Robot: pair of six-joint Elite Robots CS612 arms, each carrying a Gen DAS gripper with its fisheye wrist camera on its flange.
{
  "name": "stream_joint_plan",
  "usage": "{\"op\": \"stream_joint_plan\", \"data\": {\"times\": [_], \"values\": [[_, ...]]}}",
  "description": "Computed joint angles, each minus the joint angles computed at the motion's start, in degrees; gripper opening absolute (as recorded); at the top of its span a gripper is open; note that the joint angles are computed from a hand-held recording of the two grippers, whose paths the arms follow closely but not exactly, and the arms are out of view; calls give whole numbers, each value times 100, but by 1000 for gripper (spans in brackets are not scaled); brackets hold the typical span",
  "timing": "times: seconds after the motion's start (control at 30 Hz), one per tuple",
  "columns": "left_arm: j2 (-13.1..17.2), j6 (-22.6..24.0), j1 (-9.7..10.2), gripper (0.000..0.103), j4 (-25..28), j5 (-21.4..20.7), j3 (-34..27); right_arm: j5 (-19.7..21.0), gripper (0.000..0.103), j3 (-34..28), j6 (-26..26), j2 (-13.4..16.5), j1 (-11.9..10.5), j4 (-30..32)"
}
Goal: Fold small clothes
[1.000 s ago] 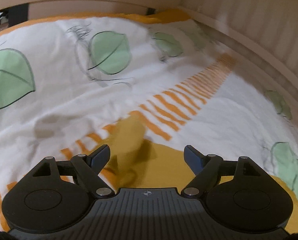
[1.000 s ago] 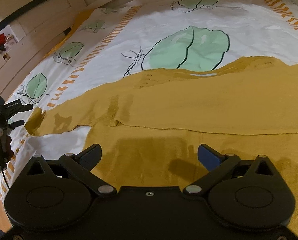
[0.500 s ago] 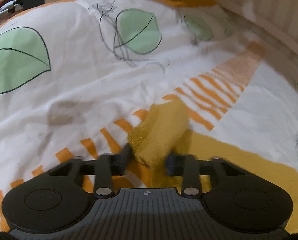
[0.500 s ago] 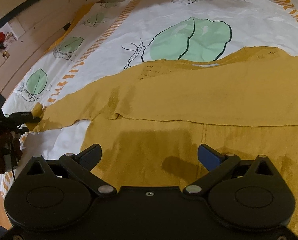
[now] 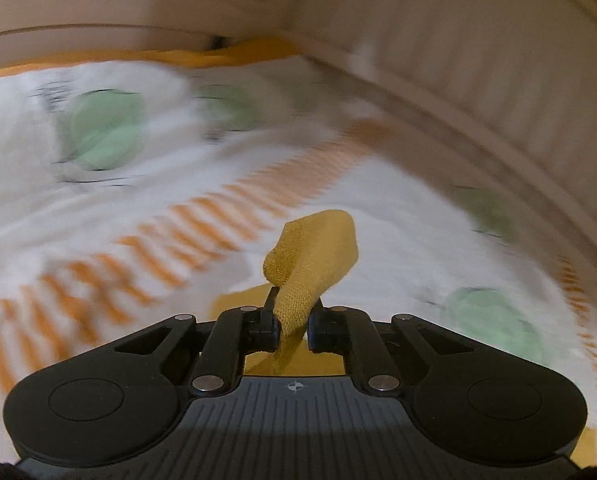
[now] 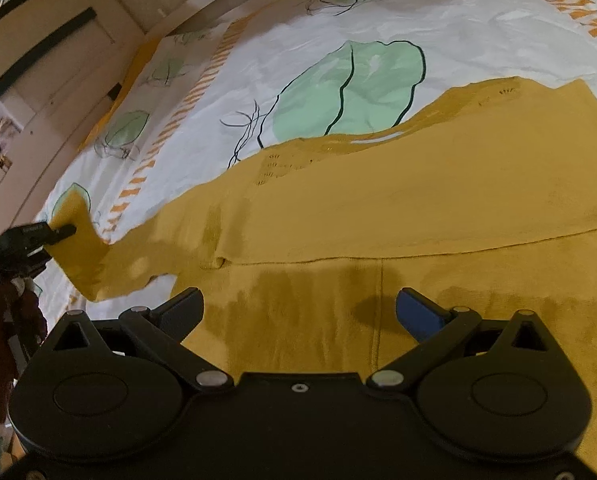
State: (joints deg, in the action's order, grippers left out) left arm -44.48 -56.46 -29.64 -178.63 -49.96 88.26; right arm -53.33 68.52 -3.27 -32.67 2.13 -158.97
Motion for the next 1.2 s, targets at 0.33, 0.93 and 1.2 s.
{"op": "stream_joint_plan", "data": {"times": [0.33, 0.93, 1.2], "values": [[605, 1217, -287, 11, -463, -1286, -959, -4, 102, -13, 263, -5, -64, -157], [977, 1755, -386, 64, -692, -2540, -1441, -325, 102, -36, 657, 23, -136, -647], [615, 1457, -328, 66, 272, -1646, -1059, -556, 102, -8, 252, 22, -45, -851]]}}
